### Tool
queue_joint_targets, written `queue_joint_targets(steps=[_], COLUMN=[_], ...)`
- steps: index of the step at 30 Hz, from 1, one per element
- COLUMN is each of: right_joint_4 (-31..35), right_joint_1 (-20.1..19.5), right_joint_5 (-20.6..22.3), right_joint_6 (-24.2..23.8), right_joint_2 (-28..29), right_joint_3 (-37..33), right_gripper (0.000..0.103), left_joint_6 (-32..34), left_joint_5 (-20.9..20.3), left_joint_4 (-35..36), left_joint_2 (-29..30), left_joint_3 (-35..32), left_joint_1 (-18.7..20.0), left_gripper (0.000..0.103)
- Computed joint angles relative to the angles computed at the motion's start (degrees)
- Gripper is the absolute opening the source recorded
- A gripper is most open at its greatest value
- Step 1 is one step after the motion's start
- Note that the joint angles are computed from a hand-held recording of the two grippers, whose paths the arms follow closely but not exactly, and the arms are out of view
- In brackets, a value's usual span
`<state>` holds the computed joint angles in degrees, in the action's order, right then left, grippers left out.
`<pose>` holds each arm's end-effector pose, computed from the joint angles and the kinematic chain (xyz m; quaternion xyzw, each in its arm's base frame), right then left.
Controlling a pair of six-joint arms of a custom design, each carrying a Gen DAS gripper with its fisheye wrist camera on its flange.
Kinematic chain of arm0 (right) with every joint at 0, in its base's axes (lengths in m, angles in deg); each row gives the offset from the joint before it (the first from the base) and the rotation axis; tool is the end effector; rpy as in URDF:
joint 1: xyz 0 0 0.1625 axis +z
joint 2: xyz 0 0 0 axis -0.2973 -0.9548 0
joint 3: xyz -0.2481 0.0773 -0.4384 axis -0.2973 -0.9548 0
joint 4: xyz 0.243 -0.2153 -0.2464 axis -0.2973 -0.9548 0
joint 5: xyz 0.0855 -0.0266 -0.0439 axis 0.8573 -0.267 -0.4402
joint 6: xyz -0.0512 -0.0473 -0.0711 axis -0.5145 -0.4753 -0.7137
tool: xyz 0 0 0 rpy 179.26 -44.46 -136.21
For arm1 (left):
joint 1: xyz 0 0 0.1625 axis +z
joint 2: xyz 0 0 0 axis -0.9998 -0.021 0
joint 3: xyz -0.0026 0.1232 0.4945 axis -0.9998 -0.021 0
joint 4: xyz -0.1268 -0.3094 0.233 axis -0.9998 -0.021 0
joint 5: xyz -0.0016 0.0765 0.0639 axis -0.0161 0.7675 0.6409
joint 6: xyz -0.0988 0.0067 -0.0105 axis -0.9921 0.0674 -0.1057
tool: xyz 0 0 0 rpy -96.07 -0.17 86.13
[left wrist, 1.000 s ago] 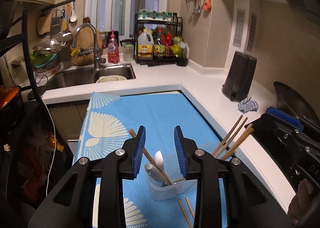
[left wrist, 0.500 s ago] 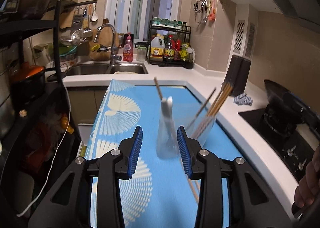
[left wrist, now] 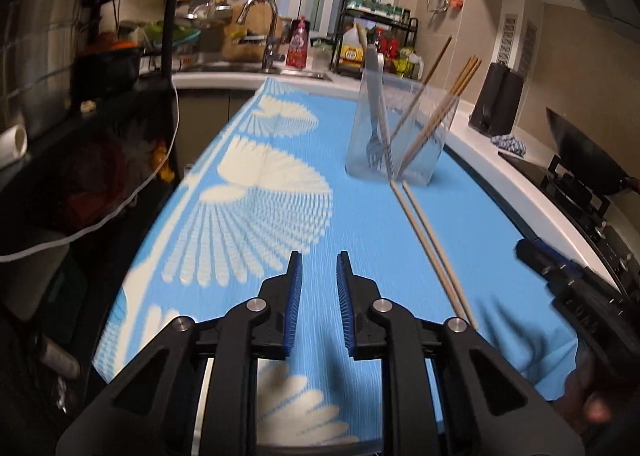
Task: Organize utensils
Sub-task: 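Grasp another chopstick with the right tool while the left tool approaches the last chopstick, then close the left tool on a wooden chopstick while the right tool holds its chopstick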
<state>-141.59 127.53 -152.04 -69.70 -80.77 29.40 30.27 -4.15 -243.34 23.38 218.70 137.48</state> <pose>0.3248 -0.5426 -0.0498 0.3853 -0.8570 0.3241 0.1096 -0.0485 -0.4045 0.2373 -0.0809 0.7564 -0.5344 0.3684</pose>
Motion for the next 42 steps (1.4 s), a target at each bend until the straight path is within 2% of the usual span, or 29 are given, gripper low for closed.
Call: queue_joint_targets(steps=[6, 15, 17, 20, 25, 28, 30, 34, 38, 40, 42], right_joint_4=[3.95, 6.77, 5.97, 5.40, 2.88, 1.55, 1.14, 0.75, 1.43, 1.38, 1.45], right_joint_1=[-0.80, -0.86, -0.74, -1.15, -2.31, -3.21, -3.89, -4.79, -5.10, -5.10, -5.13], right_joint_5=[-1.46, -3.47, -4.18, -4.21, -4.40, -4.40, -4.25, -3.94, -3.71, -3.82, -3.81], right_joint_6=[-0.12, -1.10, -1.67, -1.37, -0.84, -0.82, -0.80, -0.99, -1.39, -1.62, -1.99], right_joint_2=[2.22, 4.19, 4.41, 3.93, 2.94, 2.33, 1.84, 1.23, 0.83, 0.81, 0.80], right_joint_3=[-1.31, -3.50, -3.48, -2.96, -1.46, -0.62, -0.08, 0.55, 0.87, 0.92, 0.96], right_gripper=[0.024, 0.024, 0.018, 0.006, 0.006, 0.006, 0.006, 0.006, 0.007, 0.008, 0.008], left_joint_6=[5.01, 4.65, 5.71, 7.36, 8.87, 10.93, 11.06, 9.65, 9.92, 10.94, 11.30], left_joint_5=[-1.44, -2.81, -3.63, -6.63, -14.57, -16.80, -18.37, -18.79, -15.45, -13.15, -11.28], left_joint_4=[-7.09, -8.39, -9.54, -10.85, -11.24, -11.13, -8.14, -3.05, -0.27, -0.15, 0.41], left_joint_2=[3.53, 4.33, 4.74, 5.11, 6.15, 7.63, 7.91, 8.95, 10.94, 11.70, 11.96], left_joint_3=[-0.49, -0.28, -0.50, -1.03, -3.14, -5.65, -7.59, -10.00, -11.84, -12.39, -12.56], left_joint_1=[0.17, 0.92, 0.86, 1.24, 3.28, 4.24, 5.02, 5.75, 5.78, 5.45, 5.24], left_gripper=[0.018, 0.018, 0.018, 0.018, 0.018, 0.020, 0.033, 0.035, 0.035, 0.031, 0.020])
